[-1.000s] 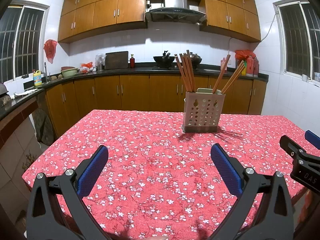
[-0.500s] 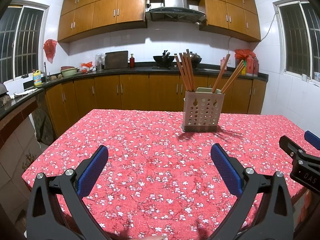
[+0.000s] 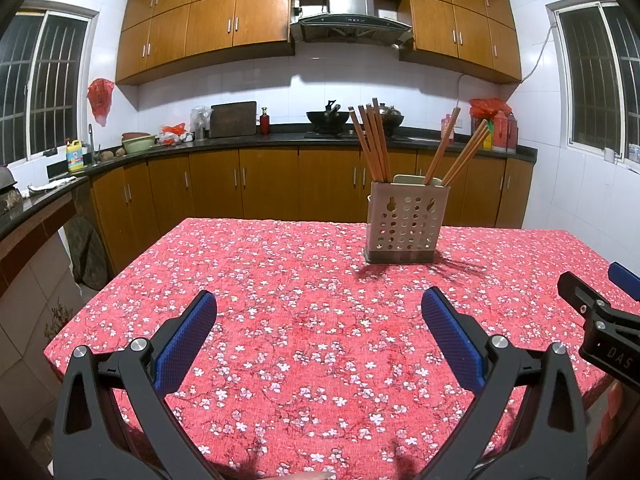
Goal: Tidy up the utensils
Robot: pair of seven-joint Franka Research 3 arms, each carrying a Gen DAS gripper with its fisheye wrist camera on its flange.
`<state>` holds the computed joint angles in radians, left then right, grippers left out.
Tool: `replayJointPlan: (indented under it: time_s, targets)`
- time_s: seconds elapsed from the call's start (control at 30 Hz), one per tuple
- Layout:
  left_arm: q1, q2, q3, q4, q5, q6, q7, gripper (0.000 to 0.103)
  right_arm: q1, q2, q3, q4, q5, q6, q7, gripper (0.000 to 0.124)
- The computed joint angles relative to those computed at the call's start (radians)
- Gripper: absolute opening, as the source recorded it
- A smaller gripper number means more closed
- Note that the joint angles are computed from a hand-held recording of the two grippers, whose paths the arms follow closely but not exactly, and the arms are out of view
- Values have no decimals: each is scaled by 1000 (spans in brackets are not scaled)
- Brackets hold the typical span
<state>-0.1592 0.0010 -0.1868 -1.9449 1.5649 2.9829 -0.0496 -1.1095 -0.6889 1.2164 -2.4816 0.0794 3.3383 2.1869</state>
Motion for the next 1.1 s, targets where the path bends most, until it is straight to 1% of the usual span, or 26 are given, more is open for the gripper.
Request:
replayJointPlan:
  time_s: [0.53, 0.9, 1.1]
  targets:
    - [-1, 1, 1, -1, -3, 2, 2, 101, 0, 0, -1, 2, -4, -3, 3, 99]
    - [-1, 2, 1, -1, 17, 2, -14, 101, 0, 1, -3, 2, -5, -3, 4, 99]
    - [-1, 4, 1, -4, 2, 6, -2, 101, 2, 2, -5, 2, -6, -4, 3, 99]
